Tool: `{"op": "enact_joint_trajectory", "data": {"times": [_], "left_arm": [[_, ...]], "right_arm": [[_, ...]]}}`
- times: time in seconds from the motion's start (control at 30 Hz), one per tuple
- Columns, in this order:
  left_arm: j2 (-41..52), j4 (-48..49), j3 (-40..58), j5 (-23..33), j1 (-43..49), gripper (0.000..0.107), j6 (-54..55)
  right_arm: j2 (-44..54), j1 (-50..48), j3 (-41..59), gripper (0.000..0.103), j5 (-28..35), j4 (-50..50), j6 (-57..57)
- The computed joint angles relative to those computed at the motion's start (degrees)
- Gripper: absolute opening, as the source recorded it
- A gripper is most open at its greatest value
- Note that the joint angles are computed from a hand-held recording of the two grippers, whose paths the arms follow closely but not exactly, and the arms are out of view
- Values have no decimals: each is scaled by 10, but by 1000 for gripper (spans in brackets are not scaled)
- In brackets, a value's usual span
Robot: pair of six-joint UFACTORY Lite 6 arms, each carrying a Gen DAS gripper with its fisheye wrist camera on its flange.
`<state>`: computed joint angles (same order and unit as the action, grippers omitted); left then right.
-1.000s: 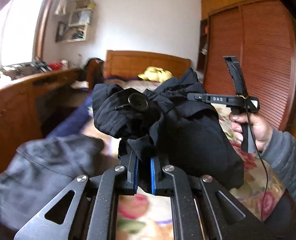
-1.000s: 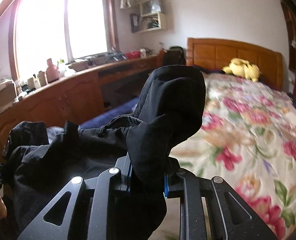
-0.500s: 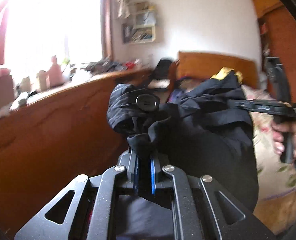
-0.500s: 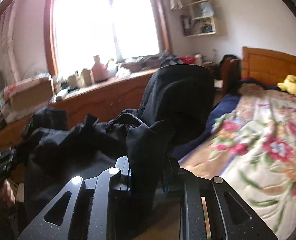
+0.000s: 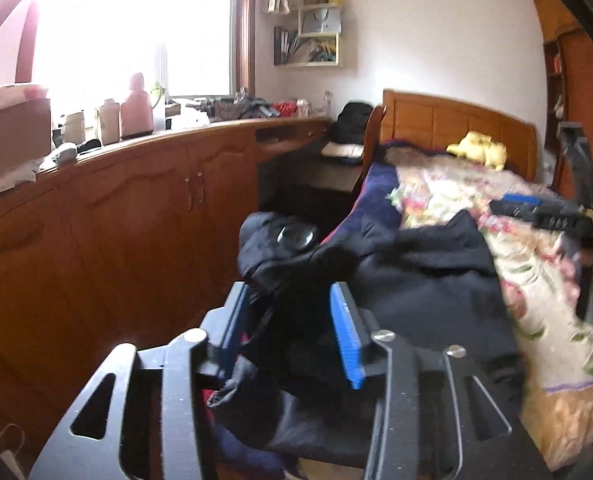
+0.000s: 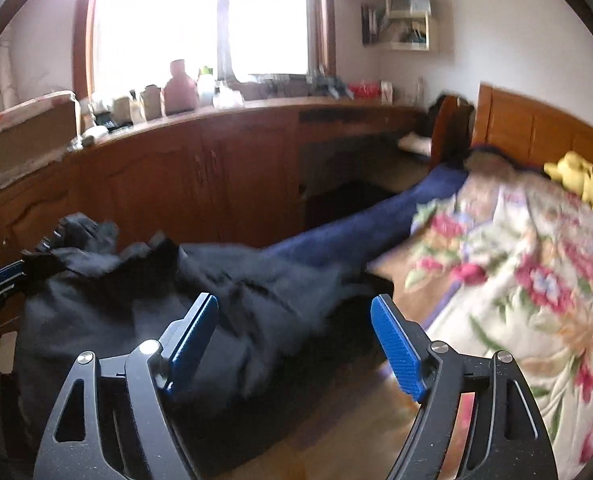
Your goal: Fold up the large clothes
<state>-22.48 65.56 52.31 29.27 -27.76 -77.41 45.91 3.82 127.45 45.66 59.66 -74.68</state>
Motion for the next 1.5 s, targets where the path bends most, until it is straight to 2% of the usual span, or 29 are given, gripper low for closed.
{"op": "enact_joint_trajectory", "data": {"times": [0.03, 0.07, 0.1, 0.27, 0.33, 0.4, 0.5, 0.6, 0.67, 0.8, 0.97, 1.03, 1.13, 1.27, 1.37, 1.5], "left_arm": [[-3, 4, 4, 9, -9, 58, -2], [-4, 15, 7, 22, -23, 71, -14], [-6, 27, 11, 36, -42, 78, -25], [9, 41, 38, 93, -112, 81, -34], [10, 40, 43, 100, -127, 81, -37], [11, 50, 47, 121, -147, 88, -53], [8, 54, 49, 129, -160, 89, -67], [16, 51, 60, 154, -184, 90, -67], [24, 51, 69, 174, -205, 90, -71], [56, 51, 99, 208, -249, 90, -80], [112, 66, 143, 248, -296, 90, -112], [134, 72, 156, 254, -310, 90, -130], [186, 73, 191, 261, -326, 90, -145], [263, 84, 252, 250, -350, 90, -162], [335, 90, 321, 248, -369, 90, -166], [464, 69, 461, 244, -383, 90, -140]], "right_arm": [[-17, 0, -26, 80, 24, 18, -23], [-23, 9, -32, 80, 46, 13, -22], [-36, 21, -56, 80, 55, 3, -21], [-114, 69, -239, 80, 25, 11, -93], [-140, 97, -316, 81, -49, 12, -131], [-146, 115, -377, 82, -100, 59, -188], [-140, 111, -393, 82, -88, 88, -181], [-185, 105, -429, 82, -90, 95, -176], [-228, 87, -469, 82, -80, 96, -178], [-289, 35, -520, 82, -24, 105, -186], [-393, -6, -640, 82, -44, 144, -269], [-426, -36, -673, 82, -32, 154, -294], [-437, -98, -682, 88, 10, 152, -311], [-458, -190, -703, 89, 53, 151, -341], [-460, -266, -708, 89, 78, 139, -358], [-452, -383, -700, 89, 146, 123, -385]]}}
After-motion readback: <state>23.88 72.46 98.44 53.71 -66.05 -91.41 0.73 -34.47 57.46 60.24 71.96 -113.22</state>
